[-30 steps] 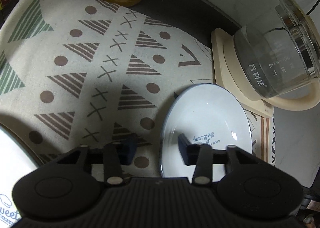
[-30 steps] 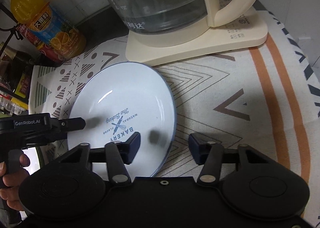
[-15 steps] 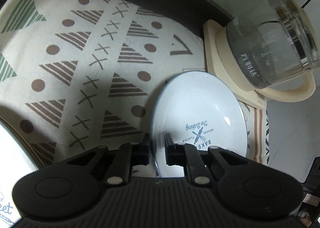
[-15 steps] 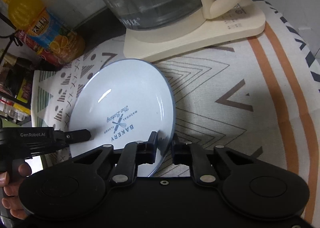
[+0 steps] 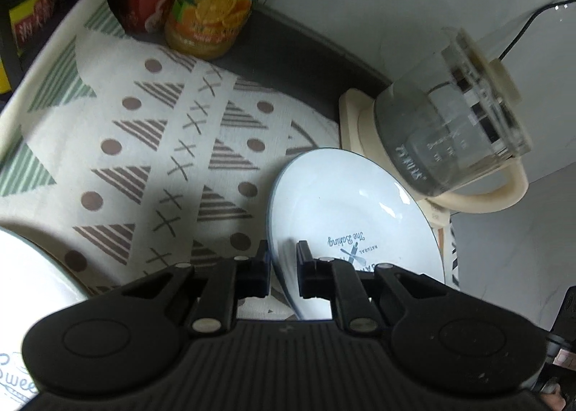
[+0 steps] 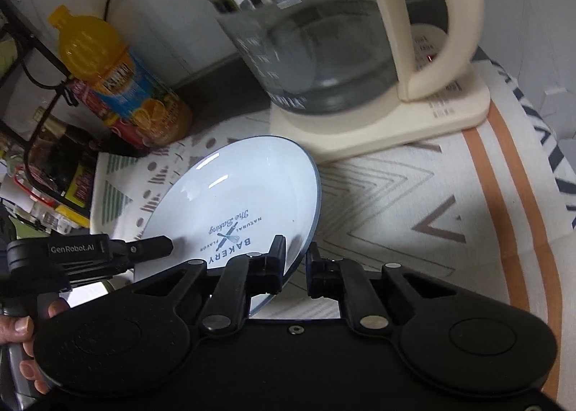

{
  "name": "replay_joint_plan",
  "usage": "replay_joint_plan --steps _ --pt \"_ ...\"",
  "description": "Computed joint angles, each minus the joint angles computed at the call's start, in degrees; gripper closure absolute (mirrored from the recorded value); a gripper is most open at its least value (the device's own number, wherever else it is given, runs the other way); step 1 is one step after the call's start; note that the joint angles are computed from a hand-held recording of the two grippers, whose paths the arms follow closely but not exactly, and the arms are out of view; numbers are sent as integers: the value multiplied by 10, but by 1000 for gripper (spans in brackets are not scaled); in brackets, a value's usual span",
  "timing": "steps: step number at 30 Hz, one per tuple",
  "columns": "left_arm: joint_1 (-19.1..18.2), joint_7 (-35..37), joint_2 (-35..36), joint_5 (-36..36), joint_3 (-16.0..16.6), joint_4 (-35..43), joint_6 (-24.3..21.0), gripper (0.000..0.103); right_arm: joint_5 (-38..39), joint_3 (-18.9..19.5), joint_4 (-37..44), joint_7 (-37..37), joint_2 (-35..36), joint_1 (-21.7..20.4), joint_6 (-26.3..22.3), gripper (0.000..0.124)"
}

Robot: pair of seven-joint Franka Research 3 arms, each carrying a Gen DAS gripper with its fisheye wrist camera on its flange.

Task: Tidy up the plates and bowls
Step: 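Lift the 'Bakery' plate with both grippers and carry it over the plate stack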

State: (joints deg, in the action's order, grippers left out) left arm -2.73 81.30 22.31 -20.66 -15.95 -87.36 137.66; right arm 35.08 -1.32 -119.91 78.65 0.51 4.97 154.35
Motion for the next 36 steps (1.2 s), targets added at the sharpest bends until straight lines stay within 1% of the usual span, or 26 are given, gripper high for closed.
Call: replay_joint_plan --steps 7,12,18,25,36 --pt "17 26 -38 -33 -1 -27 9 91 -25 6 -9 11 -27 12 22 112" --pt "25 52 -72 -59 8 -59 9 91 -37 11 -25 29 -53 25 38 112" --pt "33 79 -122 -88 29 -109 3 91 -67 23 -47 70 -74 43 55 112" --pt "37 108 -179 -114 62 -169 -12 91 -108 44 -74 137 -98 65 62 112" --pt "48 154 -228 -133 104 -219 -40 91 -169 68 -99 221 -110 90 82 112"
